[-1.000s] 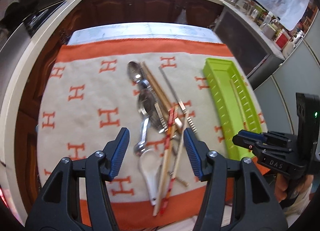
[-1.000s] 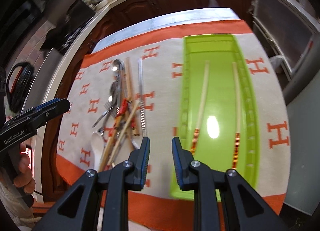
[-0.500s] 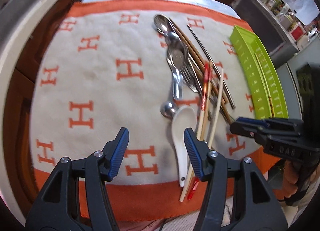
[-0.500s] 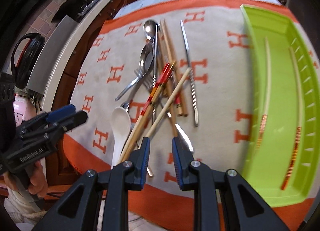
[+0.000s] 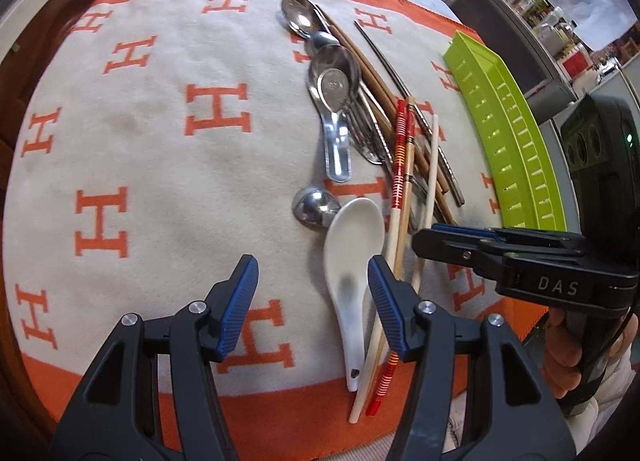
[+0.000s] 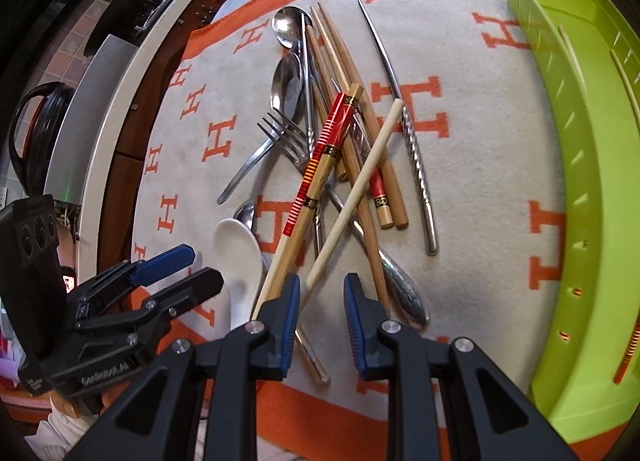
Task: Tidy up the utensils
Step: 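Grasp the white ceramic spoon with the left tool while the right tool grasps a wooden chopstick, then carry the spoon and chopstick into the green tray and open both tools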
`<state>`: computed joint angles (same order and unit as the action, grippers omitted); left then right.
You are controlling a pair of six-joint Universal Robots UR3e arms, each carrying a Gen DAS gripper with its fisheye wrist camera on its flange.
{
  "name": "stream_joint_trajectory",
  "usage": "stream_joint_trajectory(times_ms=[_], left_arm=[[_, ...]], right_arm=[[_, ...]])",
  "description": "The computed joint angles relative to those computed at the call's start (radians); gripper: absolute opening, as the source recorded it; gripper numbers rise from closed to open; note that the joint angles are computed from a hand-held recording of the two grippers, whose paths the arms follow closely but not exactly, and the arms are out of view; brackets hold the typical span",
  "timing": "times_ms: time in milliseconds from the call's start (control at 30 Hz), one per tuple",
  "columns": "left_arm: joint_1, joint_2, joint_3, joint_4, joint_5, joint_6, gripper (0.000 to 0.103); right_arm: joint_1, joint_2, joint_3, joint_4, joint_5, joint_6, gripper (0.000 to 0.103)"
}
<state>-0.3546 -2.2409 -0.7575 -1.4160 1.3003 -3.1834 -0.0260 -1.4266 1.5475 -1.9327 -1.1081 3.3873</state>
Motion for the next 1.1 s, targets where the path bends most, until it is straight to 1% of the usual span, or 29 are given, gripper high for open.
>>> stream_joint_trajectory(times_ms=[133, 200, 300, 367, 500, 567, 600, 633, 667, 700, 867, 933, 1000, 1067, 1100], left_arm=[[-0.010, -0.043, 0.053, -0.030, -0.013, 0.020, 0.053], [-0.017, -0.050, 0.055, -0.013, -0.004, 0.023, 0.053], [-0.022, -0.055, 0.052, 0.011, -0.003, 0.021, 0.049], [-0.021, -0.055, 0.043, 0.029, -0.005, 0.025, 0.045], [-0.033, -0.063, 0.039, 0.059, -0.011, 0.049, 0.037], [-0.036, -0.077, 0.055, 0.056, -0.029, 0.058, 0.024], [-0.030, -0.071, 0.043, 0.057, -0.044, 0.065, 0.020], [-0.022, -0.074, 0.043, 0.052, -0.078, 0.069, 0.013], [-0.018, -0.078, 0.045, 0.047, -0.102, 0.072, 0.010], [-0.018, -0.080, 0.046, 0.045, -0.109, 0.074, 0.009], [-0.046, -0.097, 0.090, 0.028, -0.054, 0.053, 0.007], [-0.049, -0.111, 0.133, -0.003, -0.018, 0.028, 0.007], [-0.038, -0.120, 0.166, -0.042, -0.019, 0.010, 0.007], [-0.027, -0.144, 0.240, -0.112, -0.027, -0.008, 0.007], [-0.022, -0.132, 0.235, -0.122, -0.034, -0.010, 0.007]], right_arm=[[0.014, 0.015, -0.008, -0.025, -0.013, 0.015, 0.023], [0.021, 0.022, -0.015, -0.032, -0.021, 0.019, 0.023], [0.029, 0.028, -0.017, -0.046, -0.031, 0.026, 0.020], [0.030, 0.028, -0.008, -0.060, -0.033, 0.034, 0.015], [0.021, 0.015, 0.021, -0.084, -0.022, 0.035, 0.013], [0.021, 0.010, 0.029, -0.091, -0.023, 0.033, 0.013], [0.020, 0.009, 0.032, -0.094, -0.022, 0.033, 0.013], [0.017, 0.006, 0.037, -0.097, -0.019, 0.033, 0.013], [0.015, 0.005, 0.042, -0.101, -0.015, 0.034, 0.013], [0.010, -0.001, 0.049, -0.102, -0.011, 0.032, 0.012], [-0.005, -0.019, 0.077, -0.112, 0.004, 0.024, 0.010], [-0.014, -0.029, 0.091, -0.117, 0.015, 0.024, 0.008], [-0.021, -0.041, 0.101, -0.119, 0.025, 0.022, 0.006], [-0.031, -0.061, 0.113, -0.121, 0.031, 0.016, 0.005], [-0.037, -0.069, 0.118, -0.122, 0.035, 0.015, 0.005]])
